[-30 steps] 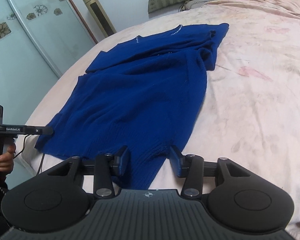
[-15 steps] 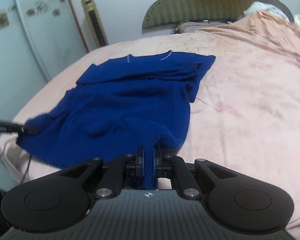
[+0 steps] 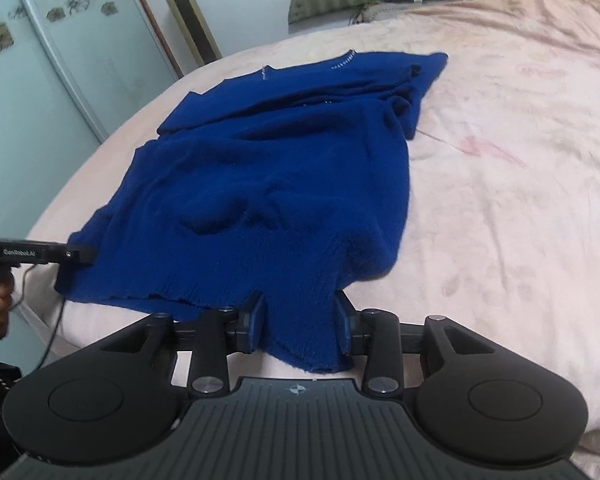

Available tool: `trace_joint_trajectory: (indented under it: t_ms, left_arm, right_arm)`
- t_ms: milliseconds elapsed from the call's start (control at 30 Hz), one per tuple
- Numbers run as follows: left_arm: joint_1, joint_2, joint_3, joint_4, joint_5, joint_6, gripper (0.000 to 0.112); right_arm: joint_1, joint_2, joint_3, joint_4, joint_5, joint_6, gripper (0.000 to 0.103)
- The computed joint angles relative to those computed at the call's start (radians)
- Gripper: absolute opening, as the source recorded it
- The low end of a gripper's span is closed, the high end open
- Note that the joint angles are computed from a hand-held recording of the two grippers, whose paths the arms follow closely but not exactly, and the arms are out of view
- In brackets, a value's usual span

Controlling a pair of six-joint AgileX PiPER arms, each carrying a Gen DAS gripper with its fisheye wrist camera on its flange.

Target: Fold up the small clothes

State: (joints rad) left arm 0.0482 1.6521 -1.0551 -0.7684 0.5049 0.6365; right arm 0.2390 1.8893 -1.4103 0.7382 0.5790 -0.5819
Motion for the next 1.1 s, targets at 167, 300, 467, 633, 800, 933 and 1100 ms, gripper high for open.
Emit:
trace_joint_trajectory:
  t_ms: [167, 300, 467, 633, 800, 933, 1100]
  left_arm:
    - [-0.031, -0.014, -0.005, 0.06, -0.007, -0.04, 0.012]
    - [0.009, -0.071, 0.022, -0.117, 0.013, 0.116, 0.01]
    - [0.105, -0.18, 0.074, -0.383, 0.091, 0.348, 0.01]
    - [0.15, -0.248, 0.118, -0.485, 0.117, 0.442, 0.01]
    - [0.124, -0.227, 0.108, -0.435, 0.074, 0.381, 0.01]
    - [0.128, -0.245, 0.108, -0.516, 0.065, 0.466, 0.009]
    - [0.121, -0.281, 0.131, -0.733, 0.009, 0.679, 0.009]
  right_arm:
    - [-0.008, -0.003, 0.001, 0.017, 0.001, -0.013, 0.013]
    - [-0.034, -0.033, -0.006, 0.091, 0.037, -0.097, 0.012]
    - [-0.093, -0.086, -0.022, 0.193, 0.115, -0.214, 0.012]
    - [-0.148, -0.117, -0.026, 0.269, 0.242, -0.348, 0.012]
    - [-0.151, -0.089, -0.082, 0.255, 0.314, -0.361, 0.012]
    - [-0.171, -0.063, -0.12, 0.333, 0.375, -0.387, 0.012]
    - [-0.178, -0.063, -0.14, 0.368, 0.385, -0.39, 0.012]
